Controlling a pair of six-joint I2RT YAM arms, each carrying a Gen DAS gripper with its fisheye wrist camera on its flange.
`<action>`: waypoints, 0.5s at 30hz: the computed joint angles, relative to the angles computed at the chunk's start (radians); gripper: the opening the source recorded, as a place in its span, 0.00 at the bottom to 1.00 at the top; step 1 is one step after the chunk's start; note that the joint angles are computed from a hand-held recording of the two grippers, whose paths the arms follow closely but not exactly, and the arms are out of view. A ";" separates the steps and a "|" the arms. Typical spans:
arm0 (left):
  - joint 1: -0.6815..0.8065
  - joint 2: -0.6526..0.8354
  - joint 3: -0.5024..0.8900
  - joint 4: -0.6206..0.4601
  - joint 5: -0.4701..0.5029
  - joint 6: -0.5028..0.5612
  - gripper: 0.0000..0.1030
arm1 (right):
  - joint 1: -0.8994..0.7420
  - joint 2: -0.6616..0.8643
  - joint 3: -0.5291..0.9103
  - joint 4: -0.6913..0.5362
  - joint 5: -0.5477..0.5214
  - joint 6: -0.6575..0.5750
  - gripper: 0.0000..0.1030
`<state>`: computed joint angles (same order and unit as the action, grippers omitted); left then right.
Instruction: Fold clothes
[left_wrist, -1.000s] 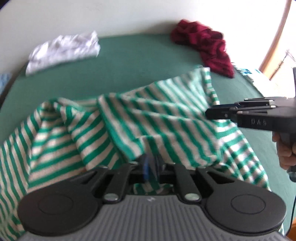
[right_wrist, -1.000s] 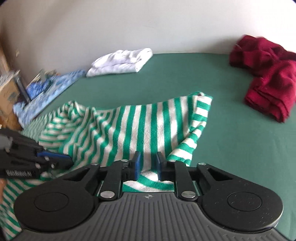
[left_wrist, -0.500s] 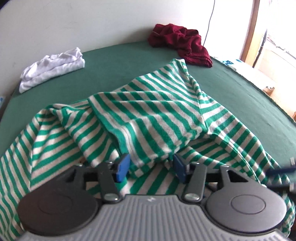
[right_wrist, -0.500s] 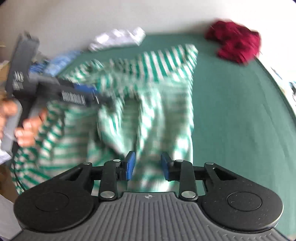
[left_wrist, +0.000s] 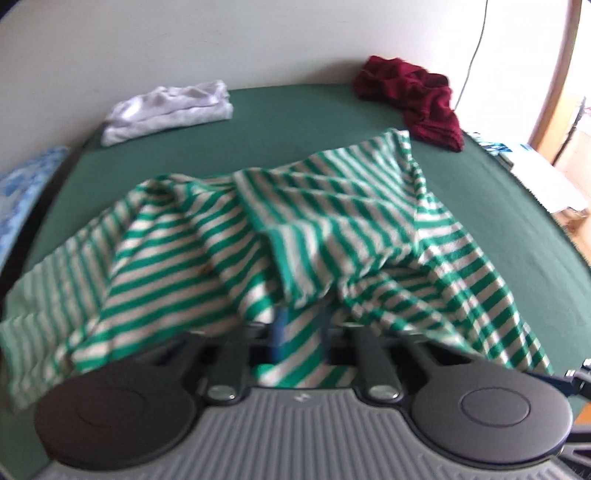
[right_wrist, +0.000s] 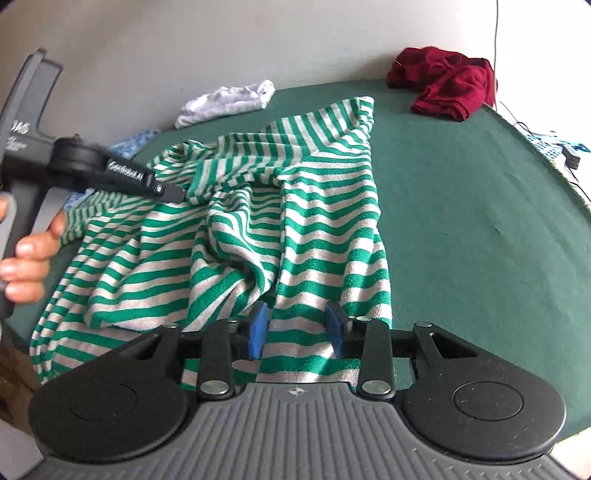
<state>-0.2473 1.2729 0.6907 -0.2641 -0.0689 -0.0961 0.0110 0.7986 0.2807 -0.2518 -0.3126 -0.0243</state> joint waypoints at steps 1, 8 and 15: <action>-0.028 -0.037 -0.027 -0.009 -0.060 -0.007 0.73 | 0.000 -0.011 -0.013 0.012 -0.010 -0.004 0.41; -0.199 -0.293 -0.145 -0.224 -0.348 -0.157 0.82 | 0.081 -0.074 -0.083 0.066 -0.014 -0.052 0.83; -0.235 -0.525 -0.244 -0.475 -0.392 -0.371 0.84 | 0.074 -0.112 -0.111 0.076 -0.057 -0.107 0.84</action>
<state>-0.4823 0.7475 0.4469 -0.7387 -0.4605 -0.4667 0.0849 0.6868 0.1698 -0.1762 -0.3697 -0.1313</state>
